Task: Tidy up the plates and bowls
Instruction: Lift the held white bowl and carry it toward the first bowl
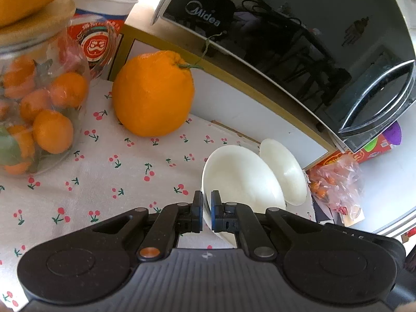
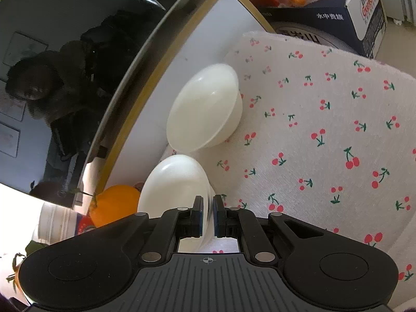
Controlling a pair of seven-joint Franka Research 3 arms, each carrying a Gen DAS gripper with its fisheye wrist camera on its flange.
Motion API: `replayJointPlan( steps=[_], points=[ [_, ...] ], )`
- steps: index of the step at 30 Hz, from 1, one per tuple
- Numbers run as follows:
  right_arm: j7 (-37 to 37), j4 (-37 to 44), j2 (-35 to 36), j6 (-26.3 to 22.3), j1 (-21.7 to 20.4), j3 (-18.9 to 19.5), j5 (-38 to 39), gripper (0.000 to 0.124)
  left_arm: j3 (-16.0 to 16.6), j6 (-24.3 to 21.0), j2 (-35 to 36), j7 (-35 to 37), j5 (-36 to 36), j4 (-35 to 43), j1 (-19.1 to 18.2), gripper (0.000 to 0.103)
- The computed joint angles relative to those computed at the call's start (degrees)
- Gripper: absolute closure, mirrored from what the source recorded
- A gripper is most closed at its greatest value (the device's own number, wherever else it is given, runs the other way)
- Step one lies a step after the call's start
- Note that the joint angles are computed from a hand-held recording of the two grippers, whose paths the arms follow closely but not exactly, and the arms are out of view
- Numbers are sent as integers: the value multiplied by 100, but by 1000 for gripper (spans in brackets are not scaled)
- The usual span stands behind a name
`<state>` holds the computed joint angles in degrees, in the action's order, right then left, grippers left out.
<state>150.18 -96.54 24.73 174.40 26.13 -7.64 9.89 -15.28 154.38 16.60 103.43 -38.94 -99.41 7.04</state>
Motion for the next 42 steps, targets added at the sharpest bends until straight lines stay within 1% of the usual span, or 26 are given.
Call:
replayJointPlan(
  steps=[3, 6, 11, 16, 21, 28, 37, 42],
  points=[
    [-77, -71, -122, -44, -59, 86, 32, 117, 58, -19, -115, -98, 138, -87, -37, 98],
    [-215, -155, -310, -215, -167, 234, 67, 117, 92, -80, -286, -56, 159, -201, -37, 98],
    [-202, -455, -674, -230, -205, 320, 17, 117, 246, -258, -627, -131, 216, -398, -132, 98],
    [34, -791, -1061, -277, -132, 286, -277, 117, 409, -271, -960, -157, 369, -624, -301, 98],
    [514, -1171, -1513, -309, -105, 269, -821, 117, 552, -271, -1314, -6, 361, -868, -463, 97],
    [1152, -1670, -2117, -346, -351, 556, -1615, 116, 798, -348, -1793, 66, 387, -1279, -707, 97],
    [1386, -2343, -2801, -392, -929, 1188, -1819, 116, 1055, -467, -2332, 258, 298, -1778, -1002, 96],
    [1306, -2793, -3177, -291, -1206, 1470, -1706, 116, 1209, -684, -2528, 405, 108, -2000, -1153, 95]
  ],
)
